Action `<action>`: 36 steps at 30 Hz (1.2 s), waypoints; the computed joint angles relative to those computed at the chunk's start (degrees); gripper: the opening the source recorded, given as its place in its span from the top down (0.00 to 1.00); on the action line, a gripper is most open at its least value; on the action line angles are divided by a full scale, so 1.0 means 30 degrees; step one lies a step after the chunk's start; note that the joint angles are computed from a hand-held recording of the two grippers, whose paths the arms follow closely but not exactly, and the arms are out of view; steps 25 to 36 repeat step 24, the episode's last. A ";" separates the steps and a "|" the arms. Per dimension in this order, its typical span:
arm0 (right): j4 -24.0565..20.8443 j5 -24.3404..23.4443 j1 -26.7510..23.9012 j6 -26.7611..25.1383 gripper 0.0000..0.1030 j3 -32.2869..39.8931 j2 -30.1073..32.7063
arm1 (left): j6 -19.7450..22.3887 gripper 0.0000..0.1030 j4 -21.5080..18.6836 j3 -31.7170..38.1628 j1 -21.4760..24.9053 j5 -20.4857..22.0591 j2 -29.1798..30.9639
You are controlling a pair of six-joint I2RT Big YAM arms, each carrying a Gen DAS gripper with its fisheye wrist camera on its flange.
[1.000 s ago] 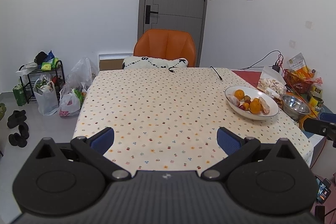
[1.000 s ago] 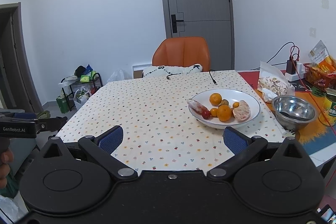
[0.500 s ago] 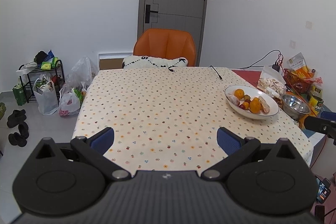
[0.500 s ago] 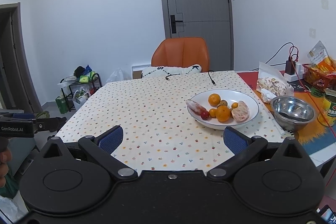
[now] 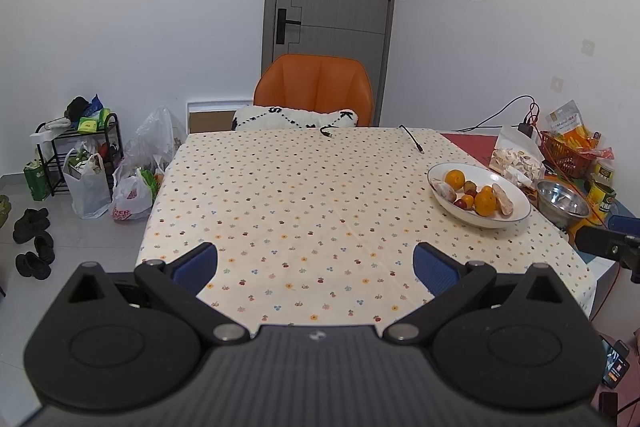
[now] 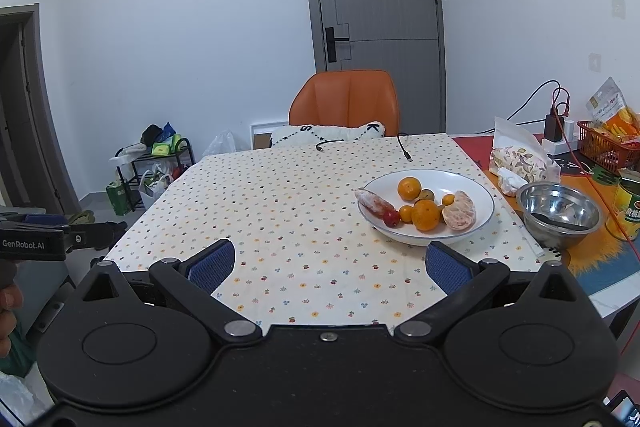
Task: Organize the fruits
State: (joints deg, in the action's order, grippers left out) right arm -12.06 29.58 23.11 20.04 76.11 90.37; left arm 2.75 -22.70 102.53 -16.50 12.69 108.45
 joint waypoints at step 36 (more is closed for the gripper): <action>-0.0017 -0.0003 -0.0014 0.0002 0.00 -0.0025 0.0024 | 0.0273 0.00 -0.0369 0.0198 -0.0196 0.0083 0.0162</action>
